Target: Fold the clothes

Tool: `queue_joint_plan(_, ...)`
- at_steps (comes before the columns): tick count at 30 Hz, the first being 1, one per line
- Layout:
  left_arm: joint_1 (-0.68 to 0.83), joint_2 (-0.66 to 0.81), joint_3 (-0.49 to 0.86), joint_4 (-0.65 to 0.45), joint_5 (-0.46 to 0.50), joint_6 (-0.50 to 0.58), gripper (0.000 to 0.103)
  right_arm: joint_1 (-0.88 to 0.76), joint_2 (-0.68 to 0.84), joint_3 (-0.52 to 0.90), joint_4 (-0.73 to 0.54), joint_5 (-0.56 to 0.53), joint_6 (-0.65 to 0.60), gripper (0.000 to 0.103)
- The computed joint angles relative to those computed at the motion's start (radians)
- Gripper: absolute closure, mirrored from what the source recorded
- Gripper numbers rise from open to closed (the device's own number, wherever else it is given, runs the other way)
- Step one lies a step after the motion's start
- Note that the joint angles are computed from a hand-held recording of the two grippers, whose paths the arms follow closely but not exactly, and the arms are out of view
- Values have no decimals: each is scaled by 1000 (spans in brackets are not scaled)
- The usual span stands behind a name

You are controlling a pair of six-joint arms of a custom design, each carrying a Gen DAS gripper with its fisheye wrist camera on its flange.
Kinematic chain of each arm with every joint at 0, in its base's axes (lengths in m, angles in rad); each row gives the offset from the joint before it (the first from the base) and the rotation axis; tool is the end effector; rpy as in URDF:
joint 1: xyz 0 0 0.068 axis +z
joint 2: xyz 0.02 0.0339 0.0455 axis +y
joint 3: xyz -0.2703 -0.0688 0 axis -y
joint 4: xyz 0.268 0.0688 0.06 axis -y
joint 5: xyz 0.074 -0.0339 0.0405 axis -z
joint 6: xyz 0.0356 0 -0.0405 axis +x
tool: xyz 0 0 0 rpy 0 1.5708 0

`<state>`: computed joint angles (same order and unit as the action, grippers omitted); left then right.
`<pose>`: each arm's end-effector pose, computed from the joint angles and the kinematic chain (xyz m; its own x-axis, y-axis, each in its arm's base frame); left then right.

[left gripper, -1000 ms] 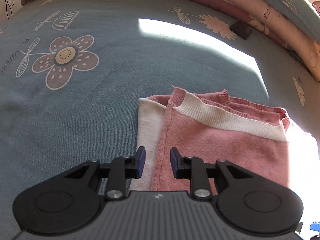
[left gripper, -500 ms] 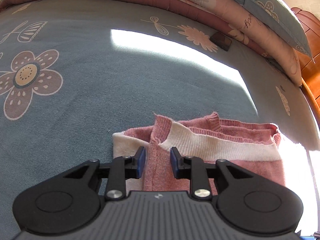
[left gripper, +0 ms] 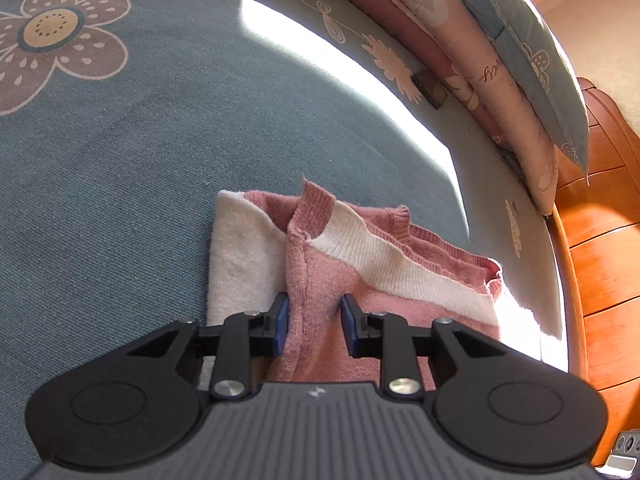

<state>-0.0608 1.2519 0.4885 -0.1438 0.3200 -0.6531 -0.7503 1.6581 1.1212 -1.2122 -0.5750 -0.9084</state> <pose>0.2356 -0.0256 0.1433 -0.7771 -0.5306 -0.3386 -0.2784 0.7722 -0.5711 0.2225 -0.1809 0.1950 -0.9496 -0.0195 -0.3129 -0.1723 0.8662 0.4690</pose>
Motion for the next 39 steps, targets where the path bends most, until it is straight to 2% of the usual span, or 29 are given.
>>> queue_joint_plan(4,13,-4,13,-27,19,32,78,3,35,49,43,-17,29,31)
queue_joint_plan(6,20,-13,15,-47,32,77,76,-1,68,111,98,-41,60,31)
queue_joint_plan(8,37,23,20,-20,59,90,75,-3,131,194,144,-54,111,31)
queue_joint_plan(10,47,88,45,23,88,112,68,-2,199,272,193,-62,167,31)
queue_joint_plan(12,48,133,75,36,108,146,65,2,257,335,228,-71,194,31)
queue_joint_plan(14,47,161,103,28,128,178,55,10,312,385,280,-67,221,31)
queue_joint_plan(17,43,141,102,-3,130,186,54,20,382,438,295,-64,231,32)
queue_joint_plan(20,29,128,107,-30,101,190,59,31,428,462,278,-56,215,45)
queue_joint_plan(22,17,123,112,-47,74,192,68,37,435,451,285,-46,210,52)
queue_joint_plan(24,7,118,119,-67,42,197,84,38,429,435,308,-39,215,63)
queue_joint_plan(25,9,116,120,-76,37,190,87,38,429,435,311,-35,218,67)
queue_joint_plan(27,20,93,104,-79,39,155,91,36,426,438,305,-24,218,78)
queue_joint_plan(30,4,26,86,-124,-7,135,97,33,425,452,281,-18,211,87)
queue_joint_plan(34,15,-65,52,-160,-20,110,97,39,413,451,273,-6,197,90)
queue_joint_plan(39,45,100,91,-76,10,96,97,61,419,425,330,19,231,90)
